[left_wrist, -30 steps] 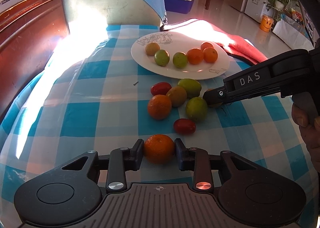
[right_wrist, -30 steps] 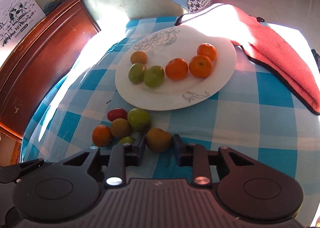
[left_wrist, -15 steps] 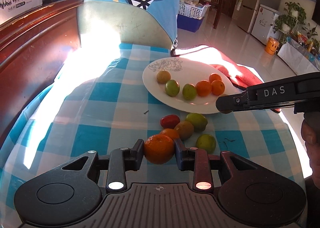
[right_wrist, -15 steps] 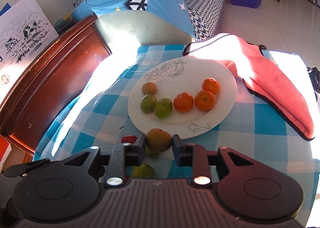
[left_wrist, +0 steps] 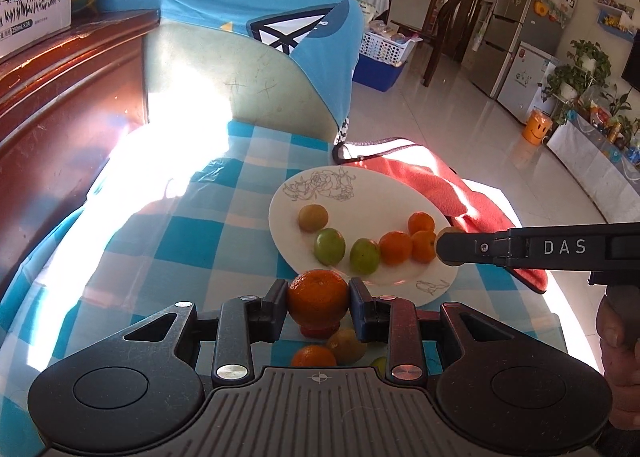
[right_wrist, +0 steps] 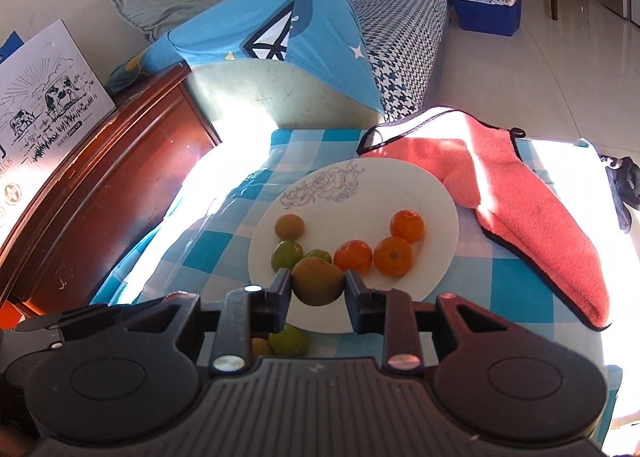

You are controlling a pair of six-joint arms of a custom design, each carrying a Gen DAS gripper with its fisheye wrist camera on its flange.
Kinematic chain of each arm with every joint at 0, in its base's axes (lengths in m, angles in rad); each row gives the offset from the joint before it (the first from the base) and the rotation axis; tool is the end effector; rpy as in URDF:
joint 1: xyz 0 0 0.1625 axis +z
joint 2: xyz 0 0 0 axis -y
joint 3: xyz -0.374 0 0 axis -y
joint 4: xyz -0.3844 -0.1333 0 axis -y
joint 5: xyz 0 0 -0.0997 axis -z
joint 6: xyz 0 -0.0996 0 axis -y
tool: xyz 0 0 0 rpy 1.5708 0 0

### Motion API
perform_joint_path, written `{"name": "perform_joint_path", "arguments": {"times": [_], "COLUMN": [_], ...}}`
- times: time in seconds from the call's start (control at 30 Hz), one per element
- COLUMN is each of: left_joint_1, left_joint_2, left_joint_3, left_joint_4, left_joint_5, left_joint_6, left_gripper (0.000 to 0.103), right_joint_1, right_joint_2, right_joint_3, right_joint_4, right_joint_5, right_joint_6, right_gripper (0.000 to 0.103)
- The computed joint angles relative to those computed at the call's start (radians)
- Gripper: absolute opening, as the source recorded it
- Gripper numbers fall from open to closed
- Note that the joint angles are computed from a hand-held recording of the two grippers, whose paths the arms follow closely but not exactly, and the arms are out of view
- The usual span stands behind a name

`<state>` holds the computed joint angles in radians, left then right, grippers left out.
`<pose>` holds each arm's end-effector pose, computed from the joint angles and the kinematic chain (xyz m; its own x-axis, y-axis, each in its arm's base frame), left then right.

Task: Organize fruits
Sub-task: 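Carry the orange with the left tool while the right tool carries the pear to the plate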

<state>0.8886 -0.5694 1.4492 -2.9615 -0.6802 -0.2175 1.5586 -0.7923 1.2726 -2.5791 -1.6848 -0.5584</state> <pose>-0.2636 -0.6588 0.0620 -0.8294 -0.0470 -0.5567 0.3800 0.6830 -0.6238 0.1129 -0.7409 0.2159 -0.8475 -0.3988 0.3503 -0.5170 0.7693 -0.3752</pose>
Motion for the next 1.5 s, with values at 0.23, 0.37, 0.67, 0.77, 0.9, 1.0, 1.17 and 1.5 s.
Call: {"name": "perform_joint_path", "arguments": {"times": [0.23,0.37,0.67,0.77,0.9,1.0,1.17,1.5], "left_joint_1": [0.029,0.049,0.090,0.099,0.108,0.112,0.120,0.126], "left_joint_2": [0.060,0.100,0.194,0.221,0.253,0.270,0.297,0.329], "left_joint_3": [-0.120,-0.198,-0.359,-0.400,-0.448,-0.476,-0.514,-0.556], "left_joint_4": [0.010,0.025,0.051,0.072,0.090,0.095,0.111,0.146], "left_joint_5": [-0.033,-0.059,-0.106,-0.110,-0.118,-0.128,-0.141,-0.146], "left_joint_6": [0.066,0.093,0.170,0.177,0.199,0.215,0.241,0.243], "left_gripper": [0.030,0.030,0.030,0.030,0.030,0.030,0.030,0.031], "right_joint_1": [0.002,0.003,-0.006,-0.004,-0.005,-0.005,-0.006,-0.009], "right_joint_2": [0.052,0.098,0.193,0.221,0.254,0.273,0.305,0.350], "right_joint_3": [-0.086,-0.158,-0.322,-0.360,-0.408,-0.434,-0.479,-0.540], "right_joint_4": [0.030,0.050,0.121,0.136,0.159,0.172,0.204,0.245], "right_joint_5": [0.009,0.005,0.021,0.010,0.008,-0.005,-0.012,-0.030], "right_joint_6": [-0.008,-0.007,0.042,0.038,0.057,0.061,0.071,0.110], "right_gripper": [0.029,0.029,0.029,0.029,0.029,0.029,0.029,0.030]}}
